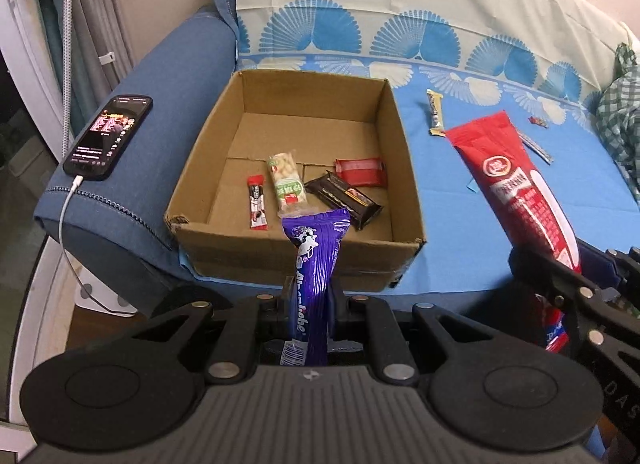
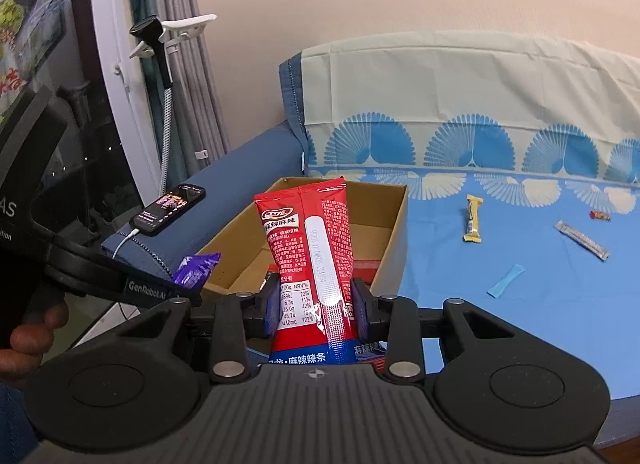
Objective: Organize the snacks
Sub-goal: 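Carry the purple bar and red wafer pack over the cardboard box with both tools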
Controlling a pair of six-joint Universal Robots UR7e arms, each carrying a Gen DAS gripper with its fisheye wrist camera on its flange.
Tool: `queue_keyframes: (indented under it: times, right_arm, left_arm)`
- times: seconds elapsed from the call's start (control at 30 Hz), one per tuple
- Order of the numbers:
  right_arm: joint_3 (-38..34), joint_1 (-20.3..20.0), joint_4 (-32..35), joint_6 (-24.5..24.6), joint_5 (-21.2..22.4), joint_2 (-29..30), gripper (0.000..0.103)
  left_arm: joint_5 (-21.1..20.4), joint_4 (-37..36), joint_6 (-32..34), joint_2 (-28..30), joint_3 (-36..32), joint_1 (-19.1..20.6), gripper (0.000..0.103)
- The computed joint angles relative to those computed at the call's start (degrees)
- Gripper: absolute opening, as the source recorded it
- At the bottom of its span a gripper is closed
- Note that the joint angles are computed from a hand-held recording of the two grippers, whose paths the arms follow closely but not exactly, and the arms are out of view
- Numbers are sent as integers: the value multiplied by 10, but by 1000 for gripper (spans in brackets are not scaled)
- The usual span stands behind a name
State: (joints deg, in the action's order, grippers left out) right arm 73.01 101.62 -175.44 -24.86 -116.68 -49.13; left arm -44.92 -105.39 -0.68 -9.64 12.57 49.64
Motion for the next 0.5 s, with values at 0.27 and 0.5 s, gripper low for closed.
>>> queue_keyframes:
  times: [0.27, 0.5]
  right_arm:
    - [0, 12, -7, -25, -16, 6, 38]
    - [-8, 13, 6, -29, -21, 10, 38]
  left_arm:
    - [-12, -44, 10, -25, 50, 0, 15]
    - [-16, -43, 8, -25, 50, 2, 15]
